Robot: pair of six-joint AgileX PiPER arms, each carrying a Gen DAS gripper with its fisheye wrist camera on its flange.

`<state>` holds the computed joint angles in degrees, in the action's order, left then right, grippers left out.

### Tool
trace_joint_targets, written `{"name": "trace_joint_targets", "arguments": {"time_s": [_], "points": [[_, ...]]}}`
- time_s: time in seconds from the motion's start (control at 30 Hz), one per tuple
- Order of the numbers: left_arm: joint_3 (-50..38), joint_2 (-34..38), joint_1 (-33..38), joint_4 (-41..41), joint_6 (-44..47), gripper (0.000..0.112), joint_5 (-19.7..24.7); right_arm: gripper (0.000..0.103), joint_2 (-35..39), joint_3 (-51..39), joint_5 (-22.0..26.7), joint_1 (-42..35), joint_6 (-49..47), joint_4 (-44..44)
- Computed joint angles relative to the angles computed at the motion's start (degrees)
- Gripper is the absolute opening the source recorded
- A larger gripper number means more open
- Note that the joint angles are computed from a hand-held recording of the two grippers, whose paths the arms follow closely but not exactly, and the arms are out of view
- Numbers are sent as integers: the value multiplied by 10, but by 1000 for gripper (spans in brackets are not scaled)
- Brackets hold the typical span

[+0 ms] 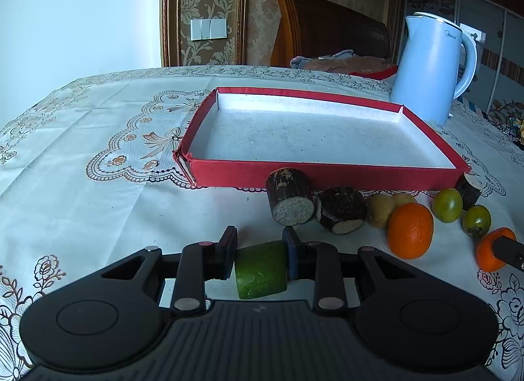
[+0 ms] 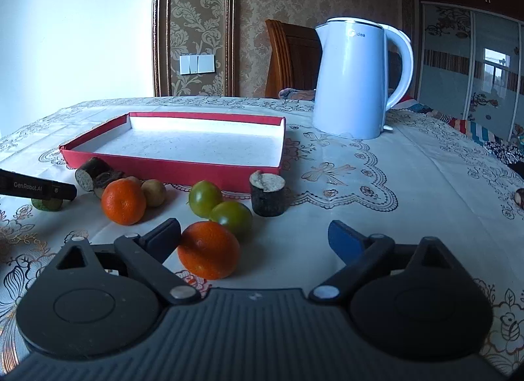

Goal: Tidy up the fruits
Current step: 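Grasp the orange with the right gripper while the left gripper holds the cucumber slice, then carry the cucumber slice and orange over the red tray with both grippers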

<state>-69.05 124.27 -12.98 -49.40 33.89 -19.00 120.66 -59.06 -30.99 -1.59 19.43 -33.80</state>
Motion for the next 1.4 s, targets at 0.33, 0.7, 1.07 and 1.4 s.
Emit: {"name": "trace_joint_targets", "arguments": {"time_s": [0.33, 0.7, 1.07, 1.4], "points": [[1, 0, 0, 5, -7, 30, 1, 73, 11, -18, 0, 0, 126, -127], [5, -1, 1, 25, -31, 30, 0, 40, 25, -45, 21, 4, 200, -175], [23, -17, -12, 48, -29, 30, -31, 40, -1, -26, -22, 6, 107, -72], [-37, -19, -21, -18, 60, 30, -16, 40, 23, -118, 25, 37, 116, -48]]}}
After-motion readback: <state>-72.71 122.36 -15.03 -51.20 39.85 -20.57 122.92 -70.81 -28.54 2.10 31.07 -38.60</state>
